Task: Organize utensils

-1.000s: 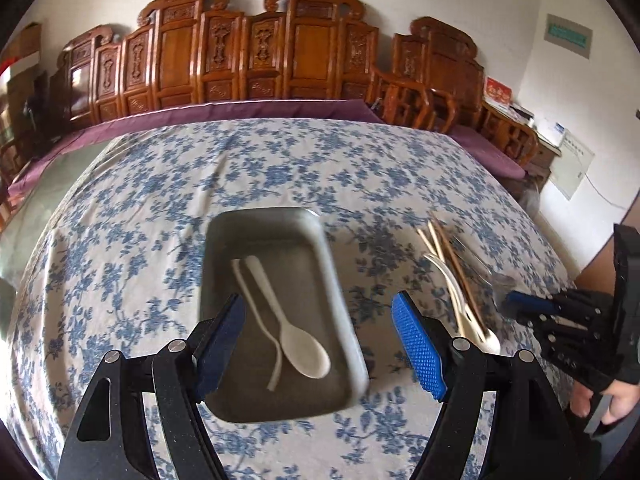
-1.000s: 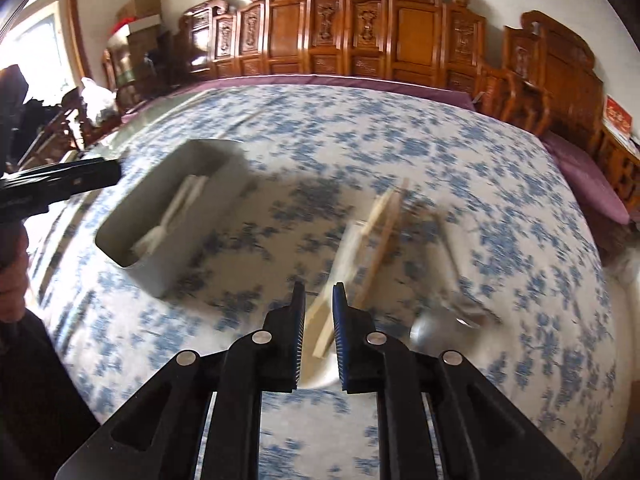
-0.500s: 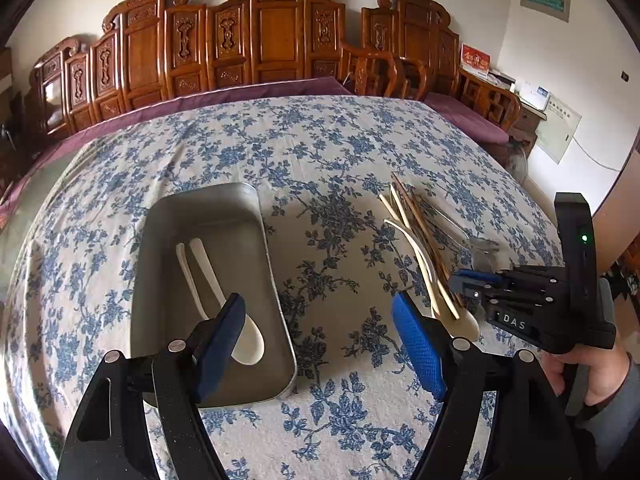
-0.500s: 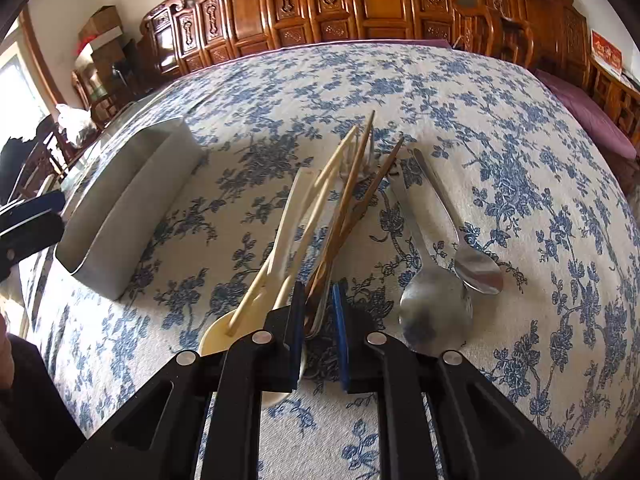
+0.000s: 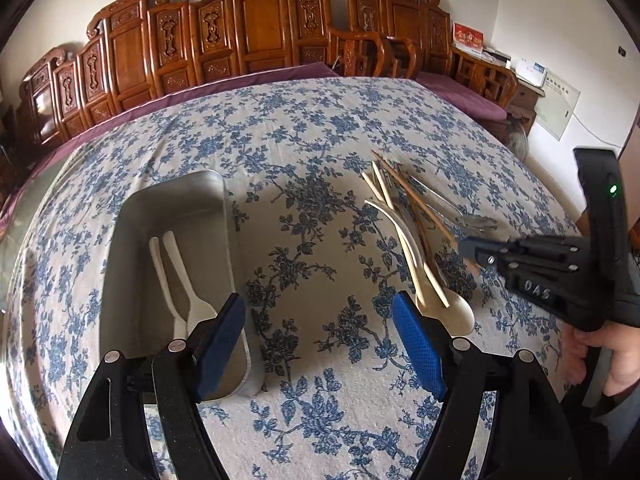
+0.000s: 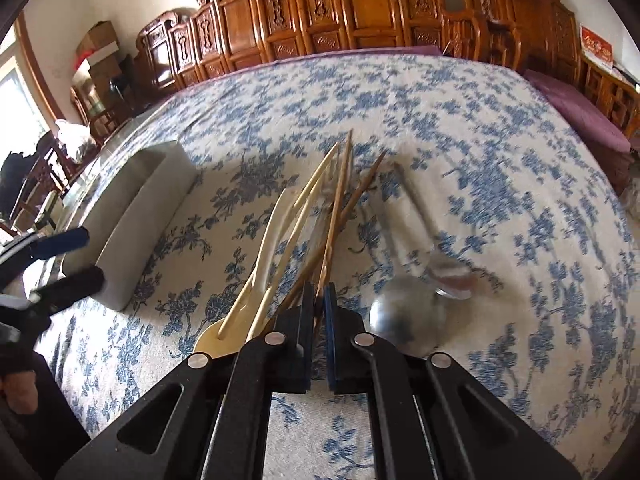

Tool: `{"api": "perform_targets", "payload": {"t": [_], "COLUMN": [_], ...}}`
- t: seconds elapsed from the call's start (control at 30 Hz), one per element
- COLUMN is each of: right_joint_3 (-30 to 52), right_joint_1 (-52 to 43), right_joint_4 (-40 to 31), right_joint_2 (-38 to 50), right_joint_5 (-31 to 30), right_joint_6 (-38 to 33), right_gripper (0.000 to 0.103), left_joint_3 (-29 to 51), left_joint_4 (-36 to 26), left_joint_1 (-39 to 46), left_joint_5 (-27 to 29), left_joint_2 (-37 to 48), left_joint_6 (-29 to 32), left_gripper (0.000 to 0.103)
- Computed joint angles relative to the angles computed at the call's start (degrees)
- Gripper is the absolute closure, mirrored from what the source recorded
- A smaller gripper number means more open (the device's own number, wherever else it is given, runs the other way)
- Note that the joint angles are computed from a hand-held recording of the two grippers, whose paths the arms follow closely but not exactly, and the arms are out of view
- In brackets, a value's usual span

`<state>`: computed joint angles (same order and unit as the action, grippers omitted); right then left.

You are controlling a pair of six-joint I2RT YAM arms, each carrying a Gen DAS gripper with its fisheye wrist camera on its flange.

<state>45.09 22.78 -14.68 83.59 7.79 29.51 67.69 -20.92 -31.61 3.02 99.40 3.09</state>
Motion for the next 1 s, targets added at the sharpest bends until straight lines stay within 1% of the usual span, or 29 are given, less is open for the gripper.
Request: {"api": "perform_targets", "payload": {"t": [0.1,0.13,0.27,0.4,0.5,0.57,0.63,0.67,0.73,0.87,0.9,0.97,1.0], "right_joint_3": [-1.43,-1.78,-2.44,-3.25,-3.69,-3.76,-4.2,-4.22,-4.22,-3.97,-3.88,-3.75,-3.55], "right_joint_1": [-0.86,-1.09,-1.59,-2.93,-3.68,-3.91,-4.46,-4.54,-4.53,-4.07,-3.9,-3.64,-3.44], "right_joint_4": [0.11,0.06,-0.37,0.56,2.07,2.46,2.94,2.91,2.78,2.38,2.4,2.54,2.49], "right_joint_2": [-2.7,-3.45,-5.08,-5.43,-5.63,-5.83,-6.32,-6.38,-6.42,-6.06,-5.86,-5.53,-5.28], "right_joint_5": [0.54,0.83,1.84,-0.28,-2.09,-2.37,-2.87,-2.98,-2.9,-2.64,-2.63,-2.63,-2.56], "right_joint_6": [-0.22,-0.49,-1.85,-1.6,-1.89,-1.74,-1.34,-1.17,-1.28,-1.52,-1.54,-1.56,-1.61], "right_gripper": [0.098,0.103,0.103,0.103,0.102,0.102,0.101,0.1,0.099,0.099,0.099,0.099,0.099], "left_joint_3": [0.15,0.23,1.34,2.65,4.85,6.33,8.05,8.43,10.01,12.11,12.47,13.53,13.69], "left_joint_4": [0.39,0.56,0.27,0.33,-0.43,-0.69,-1.57,-1.65,-2.41,-3.61,-3.88,-4.76,-4.75], "left_joint_1": [-1.65,-2.25,-4.01,-5.5,-6.52,-7.25,-7.55,-7.73,-8.04,-7.87,-7.79,-7.48,-7.27], "left_joint_5": [-0.54,-0.59,0.47,0.27,0.39,-0.03,0.52,0.76,0.95,2.14,2.39,3.4,4.11], "left_joint_2": [1.25,1.75,3.74,5.3,7.29,8.87,10.68,11.24,13.14,15.8,16.22,17.21,17.32], "left_joint_6": [-0.44,-0.45,-1.5,-2.21,-2.57,-2.4,-2.45,-2.59,-2.43,-2.81,-2.85,-3.24,-3.41], "left_gripper": [0.03,0.03,0.03,0.031,0.04,0.044,0.055,0.057,0.07,0.08,0.084,0.086,0.088]}}
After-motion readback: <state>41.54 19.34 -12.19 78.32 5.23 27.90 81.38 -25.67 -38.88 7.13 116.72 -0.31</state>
